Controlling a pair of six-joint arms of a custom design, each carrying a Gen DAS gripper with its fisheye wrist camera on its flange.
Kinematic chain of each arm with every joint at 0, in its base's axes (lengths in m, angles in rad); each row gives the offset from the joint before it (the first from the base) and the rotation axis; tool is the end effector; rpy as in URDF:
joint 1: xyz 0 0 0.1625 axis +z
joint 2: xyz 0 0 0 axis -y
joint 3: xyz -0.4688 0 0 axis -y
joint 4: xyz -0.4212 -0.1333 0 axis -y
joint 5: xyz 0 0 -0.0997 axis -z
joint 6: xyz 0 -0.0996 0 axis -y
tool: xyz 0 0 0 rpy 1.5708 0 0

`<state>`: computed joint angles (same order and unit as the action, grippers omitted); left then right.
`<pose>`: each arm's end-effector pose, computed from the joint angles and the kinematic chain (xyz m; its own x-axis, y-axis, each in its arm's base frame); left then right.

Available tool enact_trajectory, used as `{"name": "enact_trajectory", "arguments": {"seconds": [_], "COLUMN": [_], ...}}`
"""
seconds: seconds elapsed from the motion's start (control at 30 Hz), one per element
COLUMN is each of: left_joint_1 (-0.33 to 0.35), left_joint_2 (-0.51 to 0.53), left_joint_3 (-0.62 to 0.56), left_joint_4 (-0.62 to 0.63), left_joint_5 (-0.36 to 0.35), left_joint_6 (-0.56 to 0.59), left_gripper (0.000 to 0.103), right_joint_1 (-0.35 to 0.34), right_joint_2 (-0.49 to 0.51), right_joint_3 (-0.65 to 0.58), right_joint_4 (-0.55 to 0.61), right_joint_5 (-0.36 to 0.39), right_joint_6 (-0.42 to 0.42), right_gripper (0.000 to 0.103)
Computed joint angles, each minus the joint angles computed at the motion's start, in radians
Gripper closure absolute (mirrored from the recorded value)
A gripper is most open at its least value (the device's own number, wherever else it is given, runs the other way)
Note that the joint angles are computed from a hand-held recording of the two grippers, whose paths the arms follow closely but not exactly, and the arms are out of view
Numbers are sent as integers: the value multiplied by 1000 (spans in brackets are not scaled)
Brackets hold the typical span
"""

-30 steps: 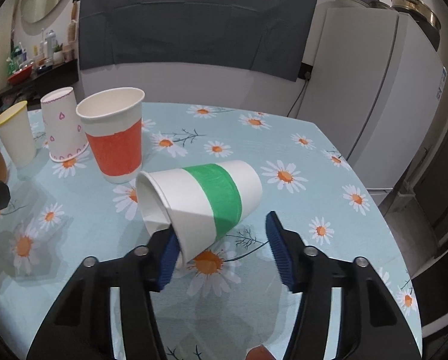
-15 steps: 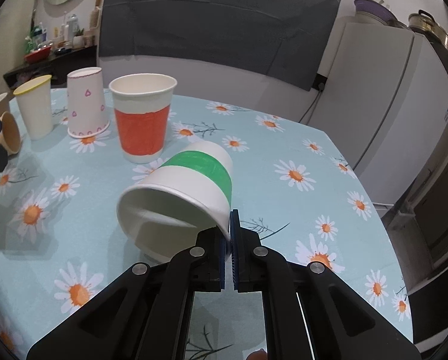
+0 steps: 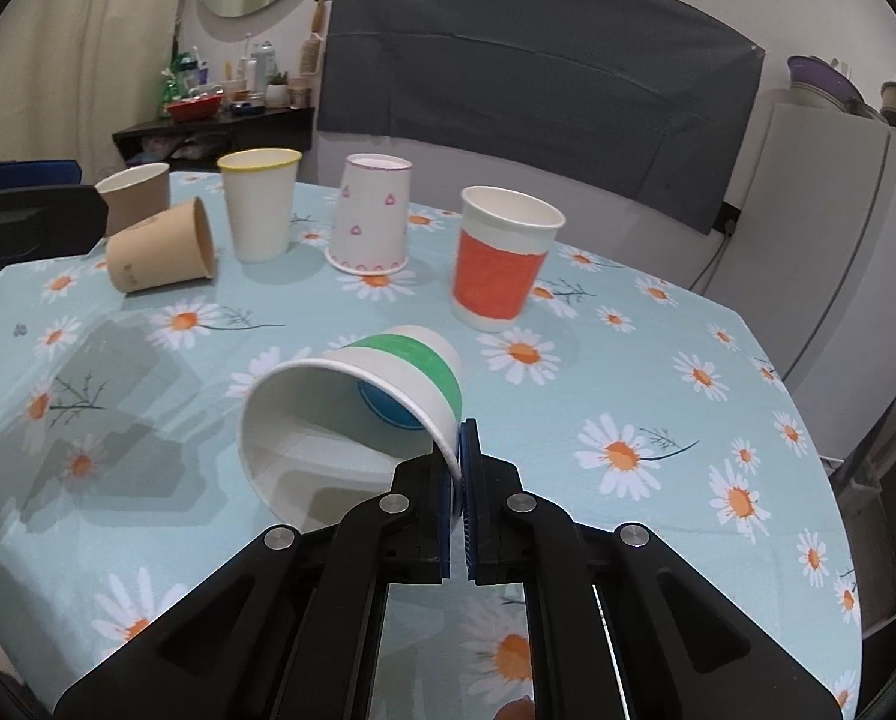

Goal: Flip cup upside down
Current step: 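Lift the green-banded cup with the right gripper and rotate it upward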

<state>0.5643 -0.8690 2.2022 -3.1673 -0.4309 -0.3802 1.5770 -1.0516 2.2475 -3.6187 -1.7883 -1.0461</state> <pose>-0.3103 -0.4613 0.0969 -0.6958 0.0186 -0.7180 0.6005 0.5636 -0.5672 0.1151 -0.5250 0.1886 -0.4861 -0.4916 0.7225 -0.8480 0.4652 -0.2540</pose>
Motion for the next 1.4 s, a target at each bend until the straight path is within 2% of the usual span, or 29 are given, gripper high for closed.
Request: {"name": "enact_trajectory", "arguments": {"seconds": [0.5, 0.67, 0.7, 0.73, 0.77, 0.8, 0.83, 0.9, 0.97, 1.1, 1.4], "left_joint_1": [-121, -132, -128, -123, -118, -112, -107, -97, -84, -57, -5], "left_joint_2": [-137, -170, -174, -176, -175, -172, -168, -157, -150, -134, -105], "left_joint_3": [135, 155, 155, 156, 156, 153, 152, 149, 143, 125, 53], "left_joint_4": [342, 449, 455, 447, 433, 423, 412, 378, 352, 315, 363], "left_joint_5": [91, 91, 82, 67, 51, 40, 34, 18, -4, -54, -109], "left_joint_6": [-379, -495, -505, -507, -502, -496, -487, -459, -441, -412, -436], "left_gripper": [6, 6, 6, 6, 6, 6, 6, 6, 6, 6, 6], "right_joint_1": [26, 25, 22, 20, 16, 10, 2, -9, -17, -37, -80], "right_joint_2": [-40, -40, -38, -39, -42, -48, -56, -73, -89, -127, -167], "right_joint_3": [159, 181, 185, 190, 195, 200, 207, 214, 216, 219, 215], "right_joint_4": [-6, 12, 5, 1, 2, 4, -1, 9, 20, 53, 30], "right_joint_5": [96, 93, 93, 91, 93, 100, 112, 118, 120, 132, 131], "right_joint_6": [-41, -59, -66, -74, -80, -85, -89, -91, -85, -91, -119], "right_gripper": [100, 97, 91, 74, 62, 38, 29, 27, 17, 17, 13]}}
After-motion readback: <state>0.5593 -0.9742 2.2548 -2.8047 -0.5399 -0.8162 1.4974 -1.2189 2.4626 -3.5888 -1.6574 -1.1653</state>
